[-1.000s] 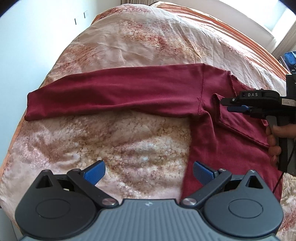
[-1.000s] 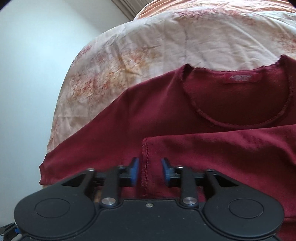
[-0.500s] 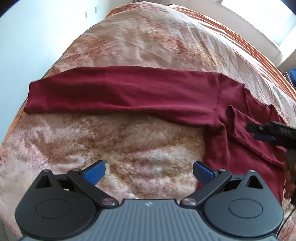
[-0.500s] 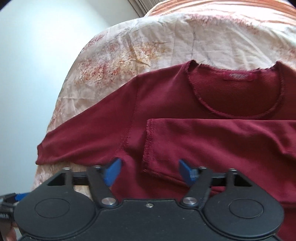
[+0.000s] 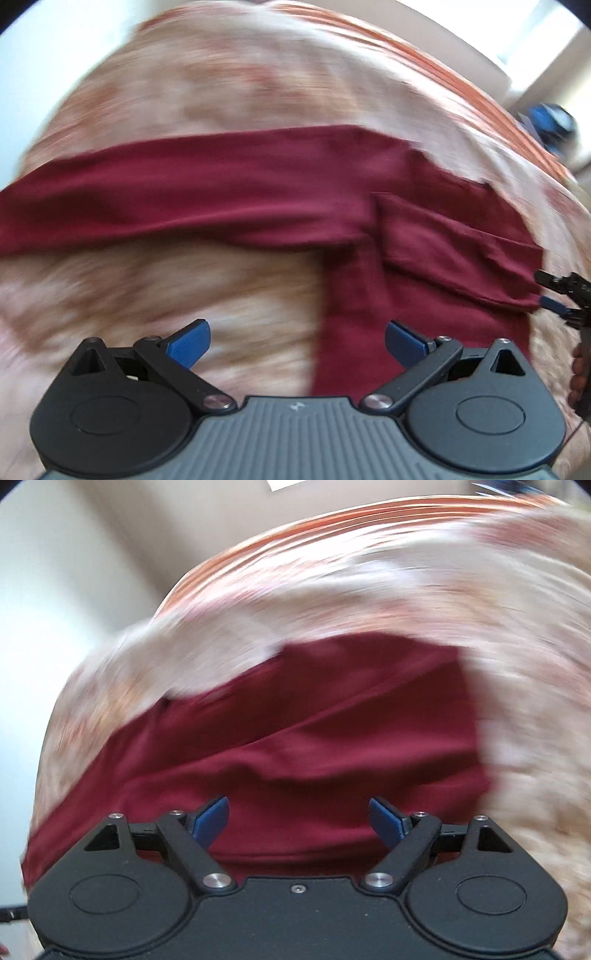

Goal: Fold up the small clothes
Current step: 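Grasp the other sleeve cuff with the left gripper and lift it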

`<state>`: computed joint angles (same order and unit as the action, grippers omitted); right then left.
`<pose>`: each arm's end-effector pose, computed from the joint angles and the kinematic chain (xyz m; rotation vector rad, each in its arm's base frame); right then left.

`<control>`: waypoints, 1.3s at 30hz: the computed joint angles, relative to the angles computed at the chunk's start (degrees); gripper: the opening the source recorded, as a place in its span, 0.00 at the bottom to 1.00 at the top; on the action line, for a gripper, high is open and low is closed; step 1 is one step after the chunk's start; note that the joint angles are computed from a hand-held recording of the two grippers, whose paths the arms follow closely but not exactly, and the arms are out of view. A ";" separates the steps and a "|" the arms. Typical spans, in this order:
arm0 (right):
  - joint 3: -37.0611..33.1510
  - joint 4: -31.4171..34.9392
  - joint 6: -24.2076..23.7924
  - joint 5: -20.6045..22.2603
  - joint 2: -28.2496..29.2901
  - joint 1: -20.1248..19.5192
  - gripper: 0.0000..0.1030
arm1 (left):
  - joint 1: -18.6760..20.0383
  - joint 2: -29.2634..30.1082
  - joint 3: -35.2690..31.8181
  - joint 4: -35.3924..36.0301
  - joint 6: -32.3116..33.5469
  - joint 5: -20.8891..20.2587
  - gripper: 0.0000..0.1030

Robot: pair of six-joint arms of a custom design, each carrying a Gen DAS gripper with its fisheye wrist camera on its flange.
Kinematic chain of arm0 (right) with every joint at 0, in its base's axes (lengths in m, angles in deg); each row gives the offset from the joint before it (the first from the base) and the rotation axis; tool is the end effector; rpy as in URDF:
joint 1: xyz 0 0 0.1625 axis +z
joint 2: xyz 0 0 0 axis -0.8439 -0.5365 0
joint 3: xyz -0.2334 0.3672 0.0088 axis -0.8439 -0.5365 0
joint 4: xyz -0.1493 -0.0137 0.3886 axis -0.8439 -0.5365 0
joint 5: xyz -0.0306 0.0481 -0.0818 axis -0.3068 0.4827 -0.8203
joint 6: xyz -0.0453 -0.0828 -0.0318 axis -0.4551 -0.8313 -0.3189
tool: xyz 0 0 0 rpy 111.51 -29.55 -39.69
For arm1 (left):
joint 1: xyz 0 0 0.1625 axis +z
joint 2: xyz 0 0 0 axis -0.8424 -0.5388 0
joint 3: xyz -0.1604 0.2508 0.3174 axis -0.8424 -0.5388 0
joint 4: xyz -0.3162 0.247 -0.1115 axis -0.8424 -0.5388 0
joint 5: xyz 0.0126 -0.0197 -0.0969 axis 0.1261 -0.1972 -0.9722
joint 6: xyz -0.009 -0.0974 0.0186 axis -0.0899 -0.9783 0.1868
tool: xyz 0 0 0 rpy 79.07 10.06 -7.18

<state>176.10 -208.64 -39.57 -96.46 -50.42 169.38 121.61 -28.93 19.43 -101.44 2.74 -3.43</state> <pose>0.3129 -0.5962 0.2006 -0.2292 -2.5107 0.9209 -0.0949 -0.6296 0.4674 0.1768 2.5978 -0.4367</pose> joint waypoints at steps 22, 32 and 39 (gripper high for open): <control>19.86 -29.28 1.23 18.59 -9.11 -12.47 0.78 | -8.60 52.48 -48.14 11.09 30.54 -22.22 0.49; 20.56 -32.80 2.82 25.24 -8.79 -16.15 0.43 | -9.23 60.67 -59.83 21.67 33.36 -19.33 0.30; 20.99 -32.10 1.45 27.37 -9.27 -16.91 0.26 | -9.21 66.20 -70.69 27.81 34.19 -18.60 0.30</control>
<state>197.09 -240.74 -38.12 -69.09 -59.69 152.47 112.40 37.28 -51.26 -73.63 36.93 -22.03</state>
